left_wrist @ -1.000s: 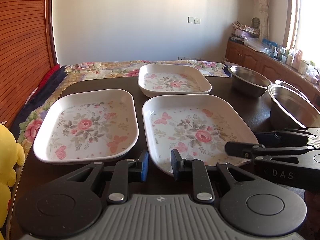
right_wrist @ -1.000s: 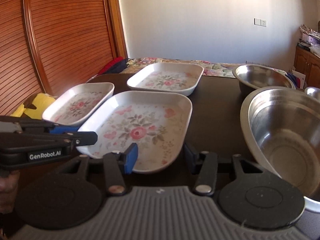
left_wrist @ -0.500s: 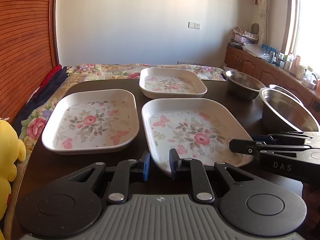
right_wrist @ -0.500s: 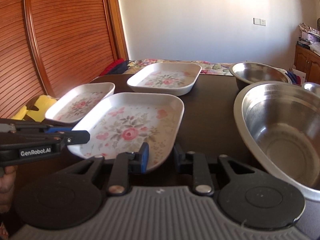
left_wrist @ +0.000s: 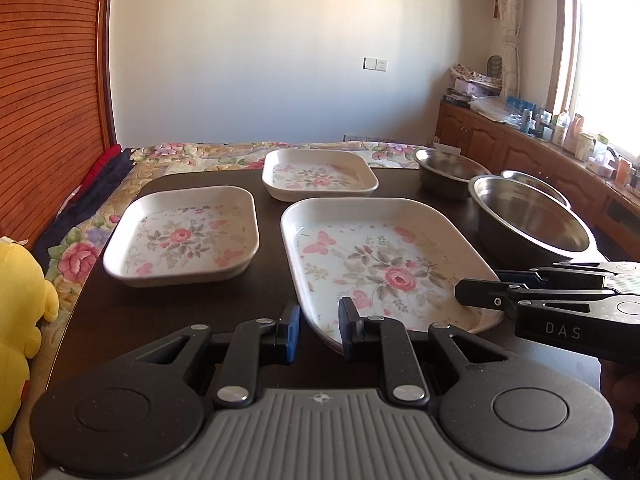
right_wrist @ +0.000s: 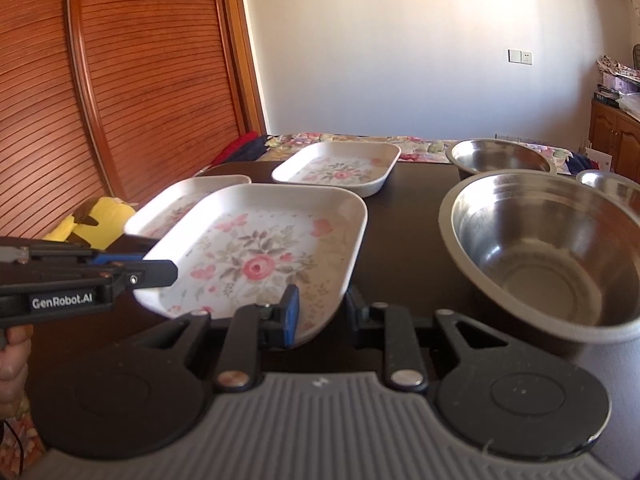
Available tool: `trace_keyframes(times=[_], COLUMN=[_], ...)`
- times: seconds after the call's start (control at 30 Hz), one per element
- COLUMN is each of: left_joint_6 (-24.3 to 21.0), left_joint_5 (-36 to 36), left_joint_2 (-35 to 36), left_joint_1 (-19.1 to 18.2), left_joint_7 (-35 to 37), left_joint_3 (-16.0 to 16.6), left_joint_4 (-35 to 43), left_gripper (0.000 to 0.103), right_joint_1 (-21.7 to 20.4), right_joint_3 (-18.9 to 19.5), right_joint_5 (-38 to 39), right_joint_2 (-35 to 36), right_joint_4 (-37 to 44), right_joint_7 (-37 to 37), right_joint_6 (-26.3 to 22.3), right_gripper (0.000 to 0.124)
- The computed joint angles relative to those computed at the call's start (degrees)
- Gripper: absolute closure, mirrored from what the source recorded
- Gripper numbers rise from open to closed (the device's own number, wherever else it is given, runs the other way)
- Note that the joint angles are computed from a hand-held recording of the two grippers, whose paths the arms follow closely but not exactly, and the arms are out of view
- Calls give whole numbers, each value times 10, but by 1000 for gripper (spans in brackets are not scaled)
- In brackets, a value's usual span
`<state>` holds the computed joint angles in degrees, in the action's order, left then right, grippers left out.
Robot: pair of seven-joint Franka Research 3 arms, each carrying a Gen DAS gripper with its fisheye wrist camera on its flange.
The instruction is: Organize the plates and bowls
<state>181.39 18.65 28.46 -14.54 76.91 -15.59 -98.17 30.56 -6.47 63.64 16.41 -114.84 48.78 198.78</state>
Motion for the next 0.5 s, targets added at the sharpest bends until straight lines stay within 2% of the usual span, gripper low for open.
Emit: trace_keyframes(times=[0.2, 0.4, 0.5], left_joint_6=[24, 42, 42], left_joint_5=[7, 19, 26], left_joint_2=[-46, -81, -91], left_joint_1=[-9, -22, -40], left_joint_7=[-22, -42, -54], left_joint_3=[18, 39, 61], left_joint_4=[-65, -110, -122], left_gripper=[81, 81, 81], right_joint_1=[-15, -46, -50], right_joint_3=[35, 75, 82], right_joint_5=[-18, -70, -88], right_joint_2=[-23, -47, -55], right_joint_4=[-35, -74, -88], right_joint_7=[16, 71, 87], right_joint_6=[24, 36, 41], right_gripper=[98, 98, 98])
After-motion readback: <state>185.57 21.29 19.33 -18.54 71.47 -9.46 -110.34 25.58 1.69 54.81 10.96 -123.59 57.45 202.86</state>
